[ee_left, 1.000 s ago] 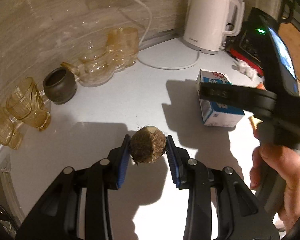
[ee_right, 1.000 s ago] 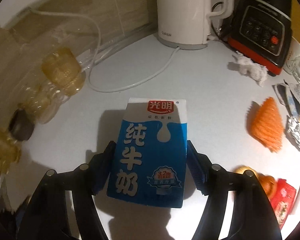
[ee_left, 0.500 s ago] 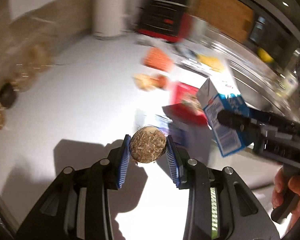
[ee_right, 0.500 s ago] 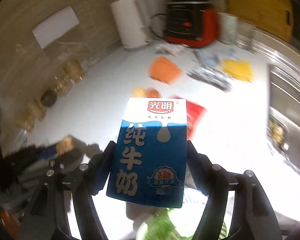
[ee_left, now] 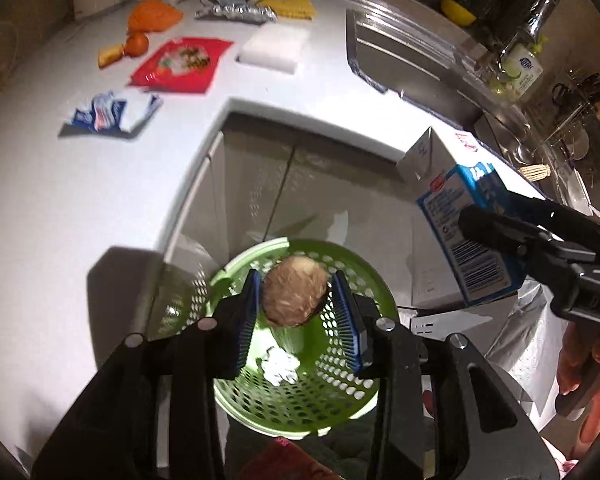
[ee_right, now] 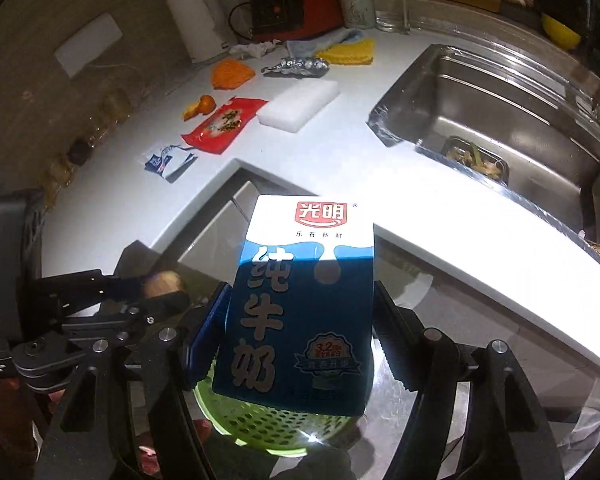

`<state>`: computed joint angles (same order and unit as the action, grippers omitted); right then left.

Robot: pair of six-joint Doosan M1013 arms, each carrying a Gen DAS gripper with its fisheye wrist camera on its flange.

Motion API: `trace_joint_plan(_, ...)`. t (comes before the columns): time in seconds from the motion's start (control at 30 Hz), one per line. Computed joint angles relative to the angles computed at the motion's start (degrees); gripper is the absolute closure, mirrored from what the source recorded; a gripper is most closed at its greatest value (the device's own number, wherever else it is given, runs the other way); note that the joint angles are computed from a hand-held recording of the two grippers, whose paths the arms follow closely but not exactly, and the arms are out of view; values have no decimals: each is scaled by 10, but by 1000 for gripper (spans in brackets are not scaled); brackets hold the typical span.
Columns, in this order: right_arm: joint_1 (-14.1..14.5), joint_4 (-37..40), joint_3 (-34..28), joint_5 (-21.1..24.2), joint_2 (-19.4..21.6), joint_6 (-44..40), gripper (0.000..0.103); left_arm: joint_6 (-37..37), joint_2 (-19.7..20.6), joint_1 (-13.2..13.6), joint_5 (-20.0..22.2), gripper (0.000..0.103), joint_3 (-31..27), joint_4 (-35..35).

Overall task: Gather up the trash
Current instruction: 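Carry both items over the green basket and open both tools to drop them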

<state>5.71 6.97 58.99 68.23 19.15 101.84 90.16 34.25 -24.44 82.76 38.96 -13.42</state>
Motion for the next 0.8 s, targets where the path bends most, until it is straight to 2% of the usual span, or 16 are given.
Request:
trace_joint_plan(0.07, -5, 11, 13, -3, -8, -15, 33, -19, -9, -5, -9, 39, 16, 4)
trace_joint_plan(0.23, -9, 37, 27, -5, -16, -53, 33, -45, -23, -10, -35, 26, 25, 31)
trace_joint_plan(0.47, -2, 71, 29, 6, -15, -101, 32, -83, -25, 1, -49, 25, 8, 64)
trace_joint_plan(0.53, 0, 81, 26, 16, -11, -111, 22, -89, -24, 7, -52, 24, 5, 75)
trace_joint_plan(0.6, 3, 80, 26, 14, -11, -110, 17, -96, -22, 12, -53, 21, 0, 85)
trace_joint_plan(0.8, 6, 70, 2, 18, 4, -87, 14, -106, -1, 32, -38, 21, -39, 95)
